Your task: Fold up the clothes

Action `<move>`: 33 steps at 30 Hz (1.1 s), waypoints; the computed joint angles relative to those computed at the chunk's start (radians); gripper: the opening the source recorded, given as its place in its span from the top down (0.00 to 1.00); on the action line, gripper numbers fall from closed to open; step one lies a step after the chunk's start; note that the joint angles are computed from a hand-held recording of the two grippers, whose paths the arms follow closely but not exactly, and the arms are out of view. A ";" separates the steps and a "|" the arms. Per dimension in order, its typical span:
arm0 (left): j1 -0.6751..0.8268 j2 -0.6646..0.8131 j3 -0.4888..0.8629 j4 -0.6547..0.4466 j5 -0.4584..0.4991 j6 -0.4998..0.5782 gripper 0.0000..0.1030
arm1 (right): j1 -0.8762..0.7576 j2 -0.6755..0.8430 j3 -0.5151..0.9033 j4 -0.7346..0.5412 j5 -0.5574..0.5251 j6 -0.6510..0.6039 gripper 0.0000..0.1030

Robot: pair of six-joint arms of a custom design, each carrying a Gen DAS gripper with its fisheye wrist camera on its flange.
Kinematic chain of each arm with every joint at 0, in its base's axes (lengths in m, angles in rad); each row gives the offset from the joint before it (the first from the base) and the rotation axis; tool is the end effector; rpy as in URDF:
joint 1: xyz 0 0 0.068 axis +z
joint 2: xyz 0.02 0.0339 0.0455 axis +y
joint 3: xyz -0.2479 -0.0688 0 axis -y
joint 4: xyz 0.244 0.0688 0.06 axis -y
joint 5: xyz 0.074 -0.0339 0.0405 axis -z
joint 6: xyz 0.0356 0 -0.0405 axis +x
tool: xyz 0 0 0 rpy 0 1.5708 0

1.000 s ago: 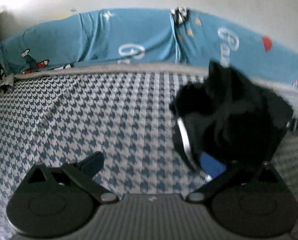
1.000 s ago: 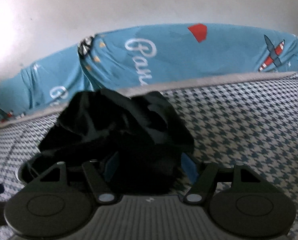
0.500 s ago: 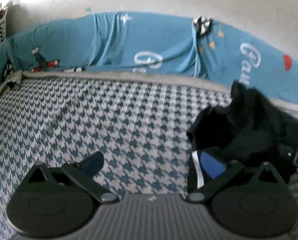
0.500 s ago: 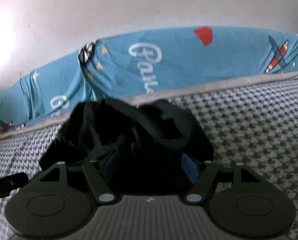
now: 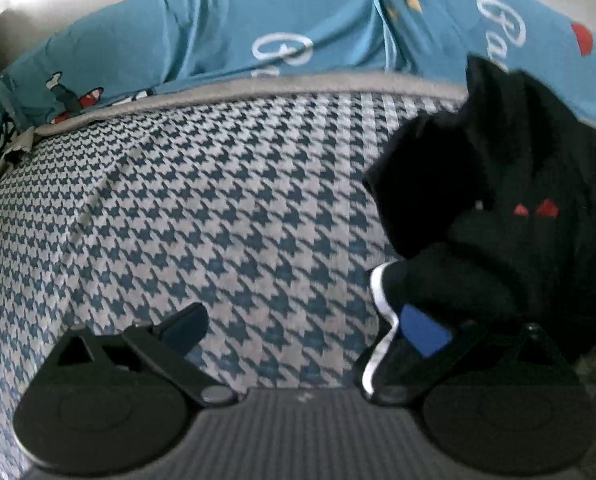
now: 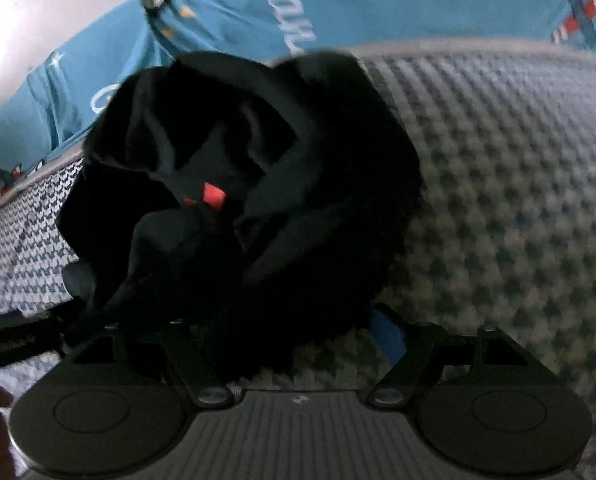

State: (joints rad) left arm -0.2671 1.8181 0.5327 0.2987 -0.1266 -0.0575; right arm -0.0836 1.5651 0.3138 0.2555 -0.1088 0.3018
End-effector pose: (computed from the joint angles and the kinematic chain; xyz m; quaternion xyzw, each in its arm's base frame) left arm 0.2589 -0.0662 0.0454 0.0819 0.9524 0.0134 0.2933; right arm 0.2113 -0.0138 0.0568 0.1682 0.9428 0.0827 0.2758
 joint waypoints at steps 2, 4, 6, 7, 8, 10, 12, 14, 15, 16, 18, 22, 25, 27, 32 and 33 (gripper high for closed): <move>-0.010 0.018 -0.004 0.011 -0.006 0.005 0.00 | -0.029 -0.026 -0.019 0.004 -0.027 -0.024 0.26; -0.022 0.033 -0.008 0.020 -0.012 0.009 0.00 | -0.049 -0.065 -0.047 0.013 -0.034 -0.048 0.26; -0.031 0.035 -0.018 0.037 -0.023 0.014 0.00 | -0.075 -0.108 -0.077 0.026 -0.050 -0.068 0.26; -0.033 0.035 -0.020 0.041 -0.026 0.017 0.00 | -0.093 -0.129 -0.092 0.036 -0.069 -0.076 0.26; -0.034 0.035 -0.020 0.043 -0.028 0.018 0.00 | -0.112 -0.152 -0.107 0.046 -0.087 -0.083 0.26; -0.033 0.036 -0.020 0.042 -0.023 0.016 0.00 | -0.134 -0.185 -0.119 0.067 -0.106 -0.086 0.26; -0.028 0.035 -0.018 0.036 -0.012 0.016 0.00 | -0.149 -0.232 -0.140 0.086 -0.113 -0.081 0.26; -0.027 0.030 -0.019 0.031 -0.007 0.023 0.00 | -0.164 -0.266 -0.148 0.100 -0.107 -0.083 0.26; -0.028 0.029 -0.021 0.032 -0.007 0.027 0.00 | -0.171 -0.281 -0.150 0.107 -0.104 -0.086 0.26; -0.031 0.028 -0.024 0.036 -0.007 0.031 0.00 | -0.168 -0.274 -0.146 0.126 -0.087 -0.086 0.26; -0.039 0.022 -0.034 0.041 -0.010 0.036 0.00 | -0.150 -0.248 -0.129 0.161 -0.042 -0.079 0.26; -0.058 0.009 -0.051 0.049 -0.015 0.043 0.00 | -0.137 -0.165 -0.094 0.229 -0.005 -0.056 0.26; -0.053 0.001 -0.053 0.043 -0.003 0.045 0.00 | -0.113 -0.071 -0.054 0.292 0.049 -0.052 0.26; -0.045 -0.002 -0.052 0.037 0.010 0.047 0.00 | -0.102 -0.004 -0.017 0.318 0.073 -0.052 0.26; -0.034 -0.007 -0.049 0.037 0.019 0.058 0.00 | -0.088 0.126 0.062 0.349 0.139 0.002 0.28; -0.032 -0.007 -0.047 0.037 0.021 0.060 0.00 | -0.086 0.138 0.072 0.348 0.141 0.014 0.32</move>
